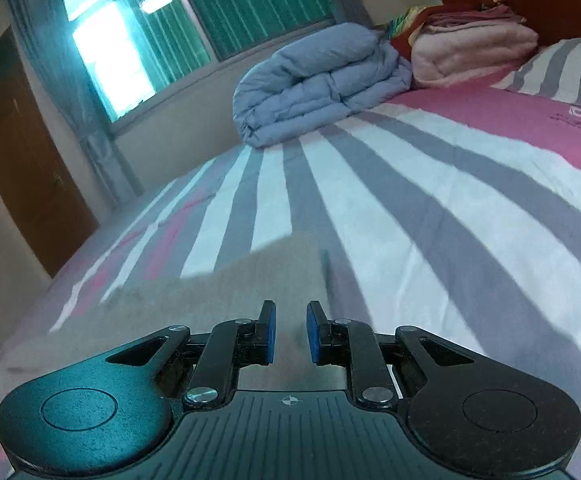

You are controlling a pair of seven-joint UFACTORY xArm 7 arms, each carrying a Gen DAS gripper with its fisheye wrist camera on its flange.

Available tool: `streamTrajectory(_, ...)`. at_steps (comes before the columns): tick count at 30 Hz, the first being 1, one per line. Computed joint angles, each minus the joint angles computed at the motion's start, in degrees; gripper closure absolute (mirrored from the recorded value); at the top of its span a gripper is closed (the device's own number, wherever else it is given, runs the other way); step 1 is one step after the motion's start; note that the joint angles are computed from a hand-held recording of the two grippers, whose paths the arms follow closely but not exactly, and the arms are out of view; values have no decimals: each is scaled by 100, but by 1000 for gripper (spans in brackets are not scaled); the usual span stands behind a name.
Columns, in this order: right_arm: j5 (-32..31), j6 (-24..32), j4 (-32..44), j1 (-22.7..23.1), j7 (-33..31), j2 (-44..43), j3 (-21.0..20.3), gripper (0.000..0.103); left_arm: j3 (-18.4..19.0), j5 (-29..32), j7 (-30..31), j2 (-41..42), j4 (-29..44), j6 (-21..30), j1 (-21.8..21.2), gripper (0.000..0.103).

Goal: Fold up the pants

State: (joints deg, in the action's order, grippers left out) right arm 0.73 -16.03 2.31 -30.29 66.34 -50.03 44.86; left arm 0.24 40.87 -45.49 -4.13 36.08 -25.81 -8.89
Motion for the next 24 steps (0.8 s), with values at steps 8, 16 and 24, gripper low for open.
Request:
streamTrajectory(8, -127, -1018, 526, -796, -1257, 1318, -295, 85, -839, -764, 837, 716, 864, 811, -425, 7)
streamTrajectory(16, -98, -889, 1331, -1461, -2533, 3133, -89, 85, -902, -1340, 1596, 920, 605, 789, -435, 7)
streamTrajectory(24, 153, -1301, 1002, -823, -2807, 3208, -667, 85, -1260, -1451, 1670, 717, 493, 857, -89, 6)
